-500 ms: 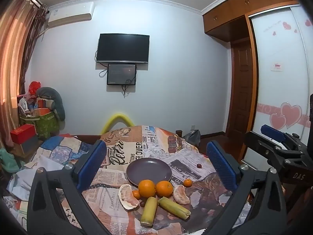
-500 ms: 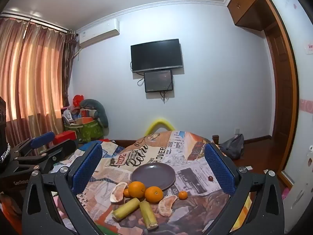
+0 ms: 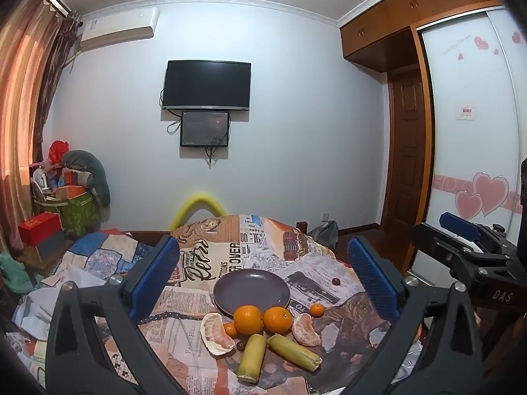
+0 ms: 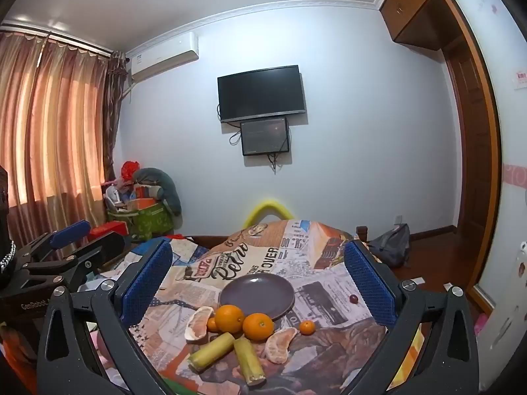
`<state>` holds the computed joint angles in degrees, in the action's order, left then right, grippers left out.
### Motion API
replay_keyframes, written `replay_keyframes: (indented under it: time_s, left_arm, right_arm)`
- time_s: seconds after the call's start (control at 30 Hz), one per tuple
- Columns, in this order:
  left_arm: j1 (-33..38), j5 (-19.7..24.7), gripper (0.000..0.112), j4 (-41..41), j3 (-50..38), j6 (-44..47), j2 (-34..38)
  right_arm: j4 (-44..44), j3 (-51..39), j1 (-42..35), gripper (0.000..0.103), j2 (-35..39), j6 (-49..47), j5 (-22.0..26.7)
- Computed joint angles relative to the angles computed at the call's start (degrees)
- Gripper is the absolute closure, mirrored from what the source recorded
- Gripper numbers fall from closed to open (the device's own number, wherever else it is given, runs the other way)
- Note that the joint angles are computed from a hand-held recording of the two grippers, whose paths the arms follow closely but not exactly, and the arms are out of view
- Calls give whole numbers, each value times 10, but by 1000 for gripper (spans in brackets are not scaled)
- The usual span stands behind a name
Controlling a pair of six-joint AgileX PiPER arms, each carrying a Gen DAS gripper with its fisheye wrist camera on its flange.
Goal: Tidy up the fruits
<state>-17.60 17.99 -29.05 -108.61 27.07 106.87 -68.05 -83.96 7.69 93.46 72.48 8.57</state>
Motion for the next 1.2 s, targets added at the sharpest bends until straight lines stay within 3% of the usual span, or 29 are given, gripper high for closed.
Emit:
replay_keyframes:
  time_s: [0.33,1.2]
  left_arm:
    - [7,1,9,-23,2,21,2]
    - [9,13,9,-2,-16,-3,12]
  right_arm:
    - [-61,13,1,0,-6,60,5]
    - [-36,8,8,0,-4,25,14]
